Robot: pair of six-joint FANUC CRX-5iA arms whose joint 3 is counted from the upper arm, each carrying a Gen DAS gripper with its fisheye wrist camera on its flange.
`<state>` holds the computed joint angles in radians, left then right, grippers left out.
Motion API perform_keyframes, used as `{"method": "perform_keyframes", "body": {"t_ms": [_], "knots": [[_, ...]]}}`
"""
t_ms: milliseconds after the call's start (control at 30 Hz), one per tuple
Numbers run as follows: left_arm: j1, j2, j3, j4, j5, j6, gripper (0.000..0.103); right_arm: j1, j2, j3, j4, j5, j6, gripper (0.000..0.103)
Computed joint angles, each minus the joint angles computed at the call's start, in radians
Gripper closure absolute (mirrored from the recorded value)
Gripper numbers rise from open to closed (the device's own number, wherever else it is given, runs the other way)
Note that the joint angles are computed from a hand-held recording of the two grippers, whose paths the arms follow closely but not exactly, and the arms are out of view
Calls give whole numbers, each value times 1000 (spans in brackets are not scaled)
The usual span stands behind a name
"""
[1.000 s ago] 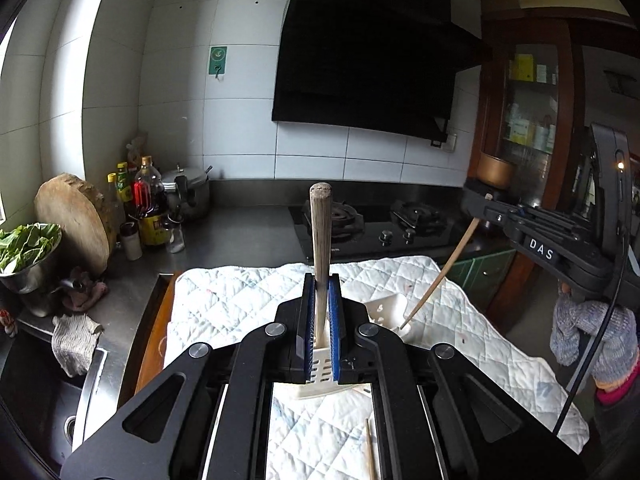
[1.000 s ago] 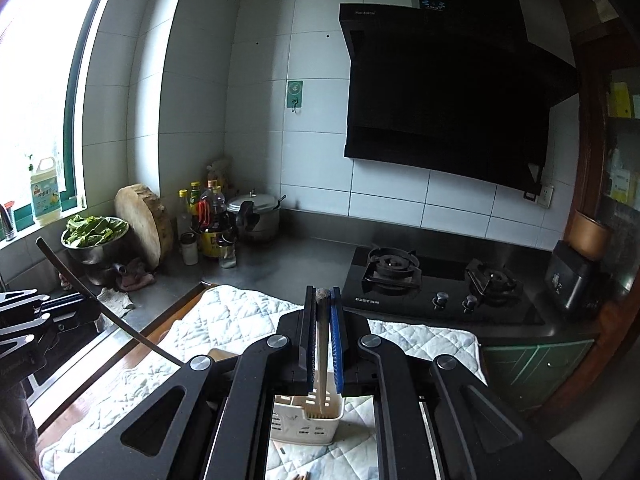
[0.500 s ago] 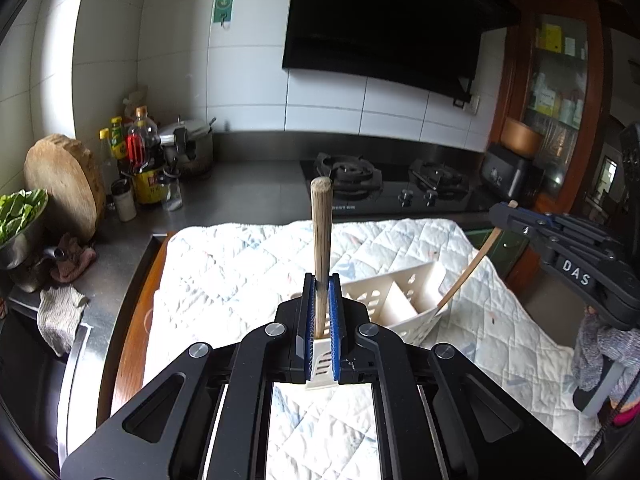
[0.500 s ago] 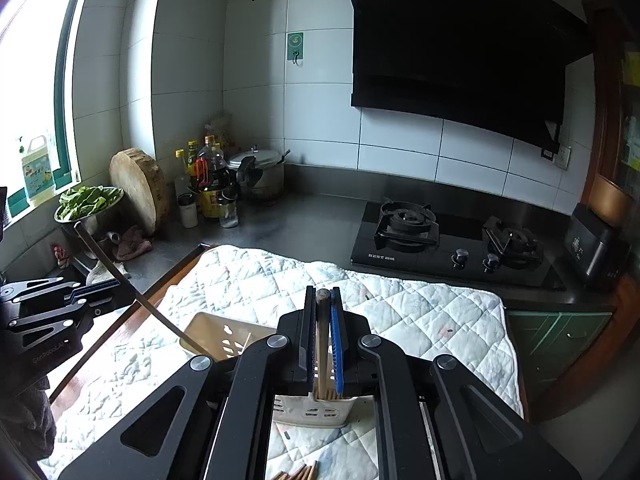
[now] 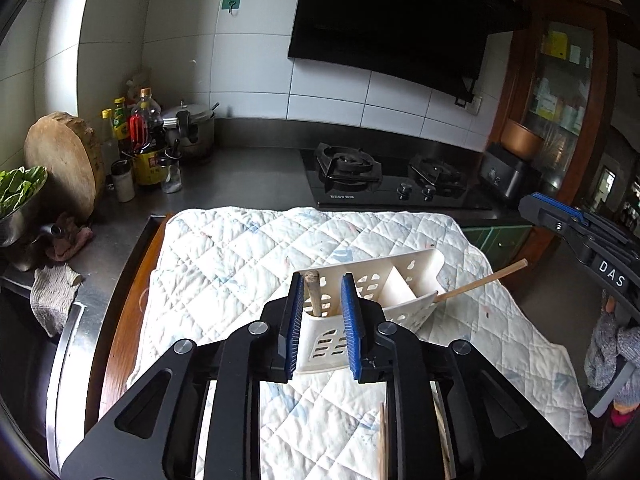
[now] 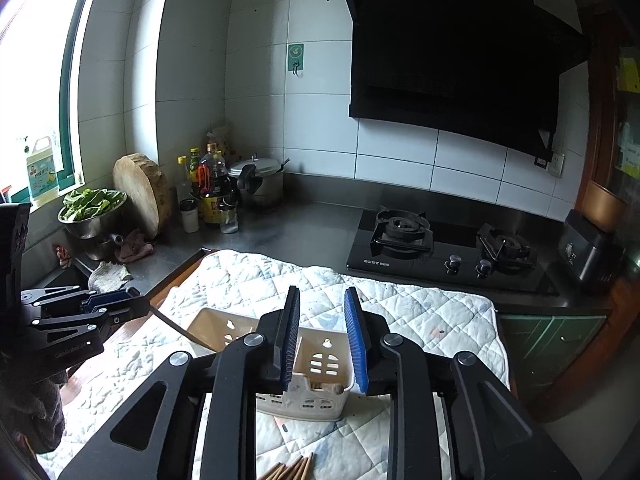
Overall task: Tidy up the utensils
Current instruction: 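Open the left tool to drop its chopstick in the holder while the right tool releases too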
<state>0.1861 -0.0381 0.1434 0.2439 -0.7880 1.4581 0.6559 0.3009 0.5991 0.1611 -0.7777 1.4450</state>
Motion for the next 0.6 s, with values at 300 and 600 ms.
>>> {"method": "perform_keyframes", "body": {"t_ms": [300, 600], "knots": [[16, -170, -159, 16, 20, -34, 77, 30, -234, -312, -5, 81, -15, 74], [7, -333, -368, 53, 46, -63, 65, 63, -423, -592, 11, 98, -79, 73]]}}
